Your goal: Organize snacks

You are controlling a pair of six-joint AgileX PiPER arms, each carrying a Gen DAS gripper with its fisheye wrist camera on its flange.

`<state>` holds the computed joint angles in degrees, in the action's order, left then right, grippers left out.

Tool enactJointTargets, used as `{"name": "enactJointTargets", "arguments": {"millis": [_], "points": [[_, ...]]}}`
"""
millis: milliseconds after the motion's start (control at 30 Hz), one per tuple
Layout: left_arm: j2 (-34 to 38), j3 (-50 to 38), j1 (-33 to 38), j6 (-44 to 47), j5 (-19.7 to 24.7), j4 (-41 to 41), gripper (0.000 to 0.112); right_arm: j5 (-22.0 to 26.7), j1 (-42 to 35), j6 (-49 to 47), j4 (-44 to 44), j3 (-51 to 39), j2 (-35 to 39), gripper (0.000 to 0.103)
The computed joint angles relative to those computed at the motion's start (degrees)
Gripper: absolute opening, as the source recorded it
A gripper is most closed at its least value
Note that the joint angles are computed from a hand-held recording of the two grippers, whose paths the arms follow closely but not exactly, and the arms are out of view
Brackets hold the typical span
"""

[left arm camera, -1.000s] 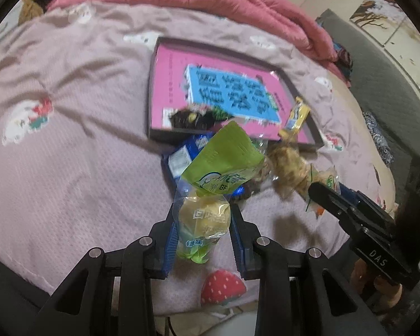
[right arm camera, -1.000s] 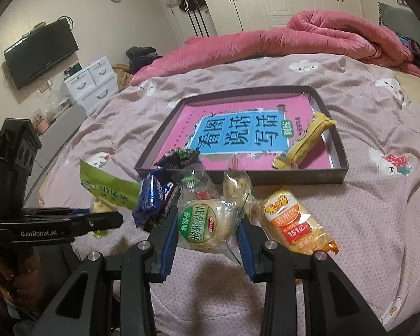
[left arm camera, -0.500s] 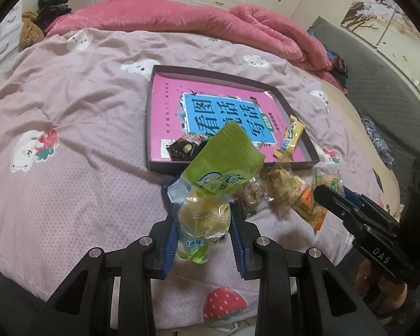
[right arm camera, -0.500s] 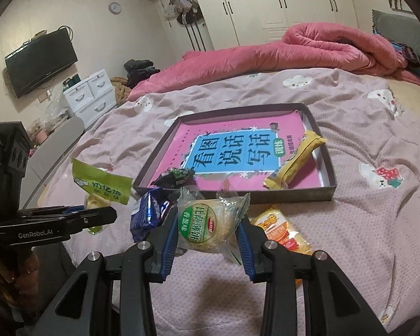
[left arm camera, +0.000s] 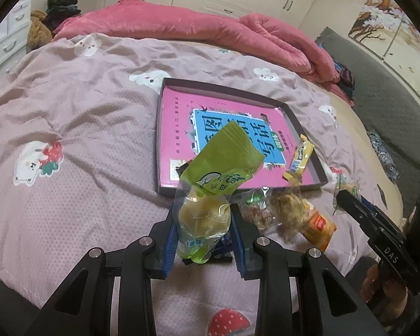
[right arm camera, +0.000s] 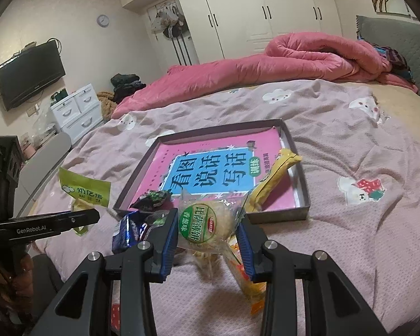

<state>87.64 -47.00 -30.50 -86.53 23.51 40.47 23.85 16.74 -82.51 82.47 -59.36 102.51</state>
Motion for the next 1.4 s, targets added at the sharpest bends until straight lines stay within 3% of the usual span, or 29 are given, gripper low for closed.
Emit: {"name": "enactJointTargets", "arguments": {"millis": [367,733,1400], "points": [[3.70,-3.76,2.79,4.36,-2.94,-3.65,0.034,-1.87,-1.23,-2.74,4.15,-2.38,1.84,0.039],[10.40,-12.69,3.35,11.09,-2.46,-8.68,0.034,-2.82,-3.14,-3.54,5.71,-5.31,4.35,0.039],[23.57,-27.36,6.37,33.77,-1.81,-30.99,0.034,-3.21,-5.05,-2.61,5.27,-10.22,9.59,0.039]]}}
